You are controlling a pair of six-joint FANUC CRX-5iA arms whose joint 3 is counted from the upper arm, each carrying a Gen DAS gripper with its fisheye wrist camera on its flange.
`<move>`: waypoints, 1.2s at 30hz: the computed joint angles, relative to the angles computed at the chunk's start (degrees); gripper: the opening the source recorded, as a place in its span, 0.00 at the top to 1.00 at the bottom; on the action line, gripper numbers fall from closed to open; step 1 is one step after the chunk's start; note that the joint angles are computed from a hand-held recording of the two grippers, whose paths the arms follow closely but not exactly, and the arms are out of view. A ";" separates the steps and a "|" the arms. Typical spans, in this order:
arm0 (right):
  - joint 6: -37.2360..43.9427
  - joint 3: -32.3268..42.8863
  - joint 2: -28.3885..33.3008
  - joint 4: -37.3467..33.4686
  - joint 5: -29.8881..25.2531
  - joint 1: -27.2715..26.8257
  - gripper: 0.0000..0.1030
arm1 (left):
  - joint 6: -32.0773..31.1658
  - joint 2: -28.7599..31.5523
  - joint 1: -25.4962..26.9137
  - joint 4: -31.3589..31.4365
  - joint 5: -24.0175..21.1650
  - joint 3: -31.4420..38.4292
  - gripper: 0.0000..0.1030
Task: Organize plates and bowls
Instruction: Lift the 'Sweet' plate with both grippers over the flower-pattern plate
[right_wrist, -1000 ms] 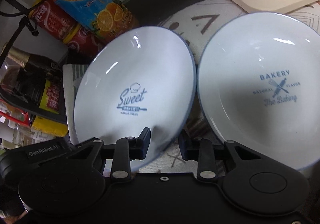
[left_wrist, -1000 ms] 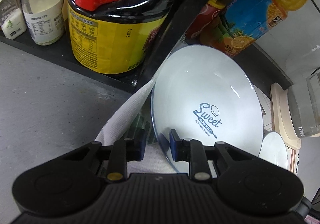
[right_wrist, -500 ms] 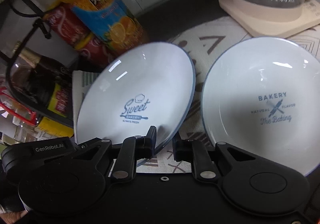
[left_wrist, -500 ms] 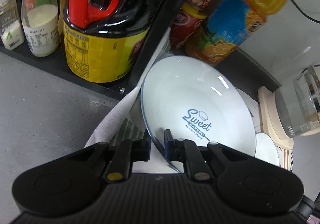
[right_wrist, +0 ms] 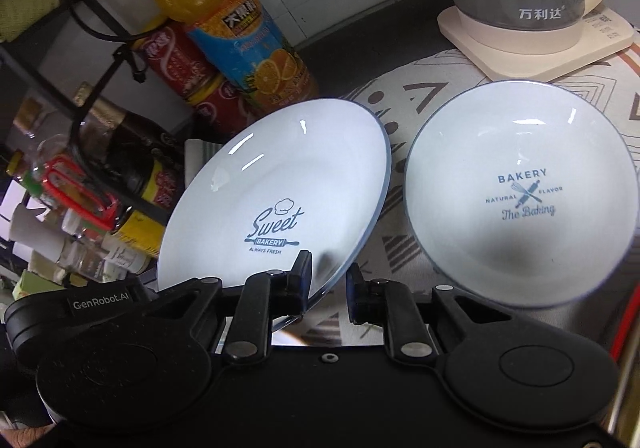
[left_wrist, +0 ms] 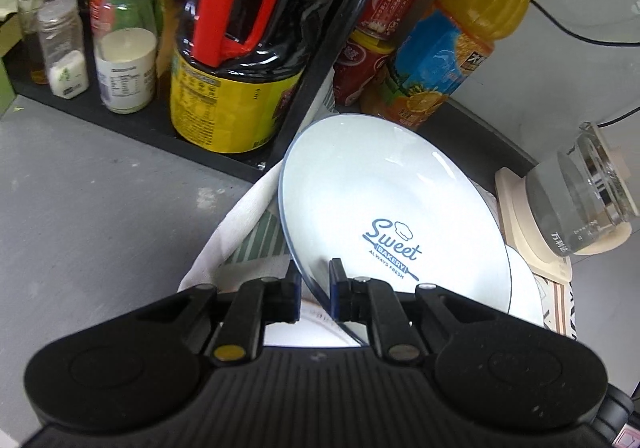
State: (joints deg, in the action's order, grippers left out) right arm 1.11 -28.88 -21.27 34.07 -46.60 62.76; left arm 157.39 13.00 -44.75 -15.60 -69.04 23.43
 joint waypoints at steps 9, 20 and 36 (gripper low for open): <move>-5.52 -2.74 -4.21 5.13 -3.87 6.07 0.84 | 2.91 -3.65 -3.22 -2.89 -1.84 -1.48 0.89; -11.70 -6.67 -9.23 9.10 -10.95 15.28 0.84 | 8.36 -7.53 -8.32 -5.41 -3.70 -4.85 0.88; -15.34 -8.67 -11.45 10.06 -19.83 26.50 0.83 | 14.94 -11.31 -12.88 -6.77 -4.96 -9.32 0.88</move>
